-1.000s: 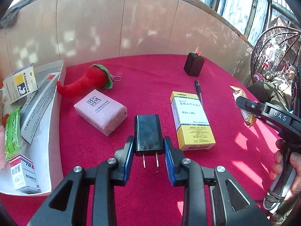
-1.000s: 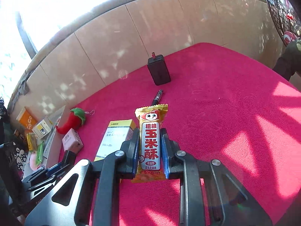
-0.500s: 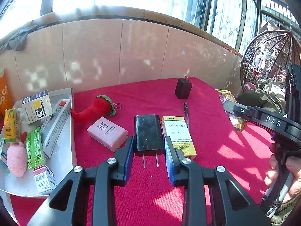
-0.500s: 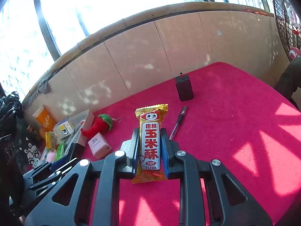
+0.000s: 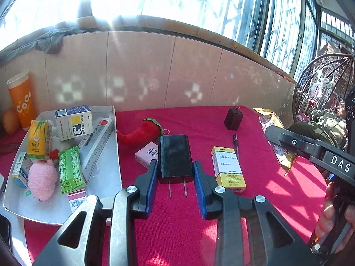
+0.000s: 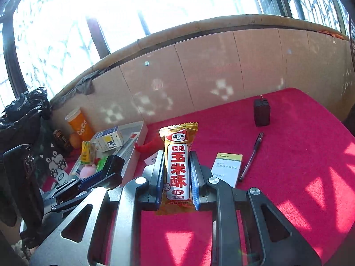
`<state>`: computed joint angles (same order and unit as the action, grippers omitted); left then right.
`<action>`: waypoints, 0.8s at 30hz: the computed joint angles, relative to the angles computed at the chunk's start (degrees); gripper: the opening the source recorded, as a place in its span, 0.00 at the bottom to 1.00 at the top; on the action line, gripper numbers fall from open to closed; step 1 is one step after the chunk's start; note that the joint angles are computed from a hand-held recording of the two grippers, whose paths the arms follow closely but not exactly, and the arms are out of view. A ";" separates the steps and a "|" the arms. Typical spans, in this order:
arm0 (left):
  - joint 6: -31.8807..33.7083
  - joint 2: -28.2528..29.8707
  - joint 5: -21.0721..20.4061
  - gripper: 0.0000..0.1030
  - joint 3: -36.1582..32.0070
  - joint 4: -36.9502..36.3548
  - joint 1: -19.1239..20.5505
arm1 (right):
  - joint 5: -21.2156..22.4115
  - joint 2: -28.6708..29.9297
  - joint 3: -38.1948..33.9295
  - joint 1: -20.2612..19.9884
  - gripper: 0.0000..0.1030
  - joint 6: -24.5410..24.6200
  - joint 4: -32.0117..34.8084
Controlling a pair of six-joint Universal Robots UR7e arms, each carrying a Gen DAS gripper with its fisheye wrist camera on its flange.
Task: Organize objects
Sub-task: 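Lift and carry the black charger and corn snack bar over the white tray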
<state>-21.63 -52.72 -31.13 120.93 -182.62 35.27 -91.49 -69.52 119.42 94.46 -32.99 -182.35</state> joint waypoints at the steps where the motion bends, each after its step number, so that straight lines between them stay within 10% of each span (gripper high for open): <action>1: -0.50 -0.58 0.55 0.30 0.65 -0.05 -0.12 | 0.05 0.03 0.28 0.47 0.19 -0.39 0.09; 24: -7.14 -10.60 8.64 0.30 9.95 -1.75 -0.39 | -1.90 6.39 -0.14 9.41 0.19 -1.93 -0.75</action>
